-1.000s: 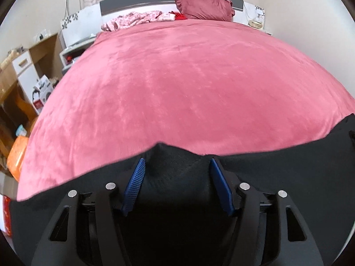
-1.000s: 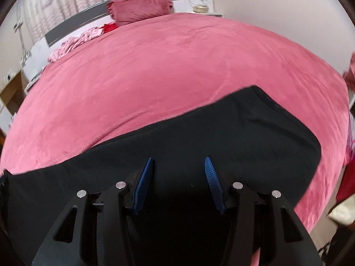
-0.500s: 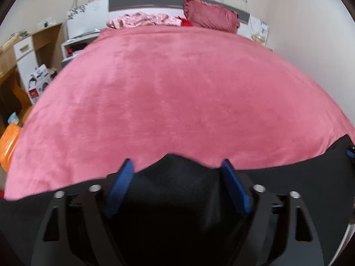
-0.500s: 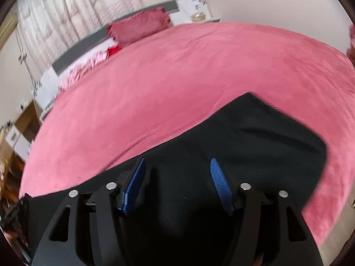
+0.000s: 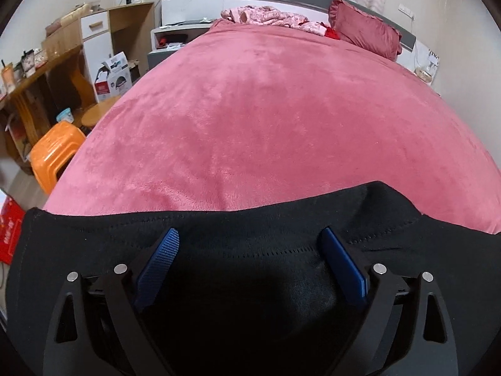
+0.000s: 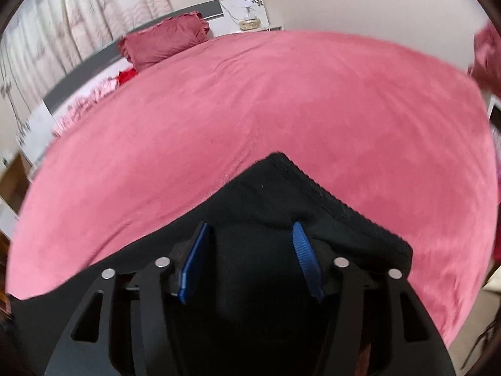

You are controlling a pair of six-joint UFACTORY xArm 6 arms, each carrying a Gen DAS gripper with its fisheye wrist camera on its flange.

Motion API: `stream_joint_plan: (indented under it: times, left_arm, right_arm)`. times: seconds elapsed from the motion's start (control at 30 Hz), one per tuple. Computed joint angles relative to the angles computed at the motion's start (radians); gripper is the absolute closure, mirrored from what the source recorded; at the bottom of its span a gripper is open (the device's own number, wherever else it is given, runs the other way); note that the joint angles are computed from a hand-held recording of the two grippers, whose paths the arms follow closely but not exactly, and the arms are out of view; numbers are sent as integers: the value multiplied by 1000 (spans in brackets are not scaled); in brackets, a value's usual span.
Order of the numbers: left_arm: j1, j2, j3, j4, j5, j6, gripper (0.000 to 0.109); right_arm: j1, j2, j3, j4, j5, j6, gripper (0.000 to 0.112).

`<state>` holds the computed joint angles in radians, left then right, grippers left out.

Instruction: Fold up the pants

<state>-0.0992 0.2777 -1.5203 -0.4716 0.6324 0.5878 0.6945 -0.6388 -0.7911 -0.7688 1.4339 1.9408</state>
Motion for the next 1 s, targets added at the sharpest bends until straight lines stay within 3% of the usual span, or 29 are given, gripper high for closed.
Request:
stream_joint_plan:
  times: [0.13,0.2,0.37,0.5,0.63,0.73,0.83,1.0]
  left_arm:
    - [16,-2,-12,-51,32,32,17]
    - [26,-27,11,-78,35,58,17]
    - [59,-110,104,-118,-2,92,15]
    - [89,-169,206,-104,-100,124,15]
    - [129,-171,216,-108,-110,141,15]
    - [151,-155,199,-84,-109,89,15]
    - [177,-141,183,-61,-113,25,15]
    - [187,-141,187,-50,-121,5,14]
  right_arm:
    - [75,23,-43,-23,88,53,51]
    - [171,13,-61,-57,170,172,43]
    - [326,-46,-65,-21,311,412,43]
    - [413,-181,53,-5,269,663,42]
    - [507,-249,112,-72,297,791,41]
    - [531,-299,159,-146,278,790,42]
    - [489,-354,211,-179,221,781,46]
    - [480,-385,241,-218,257,831,58]
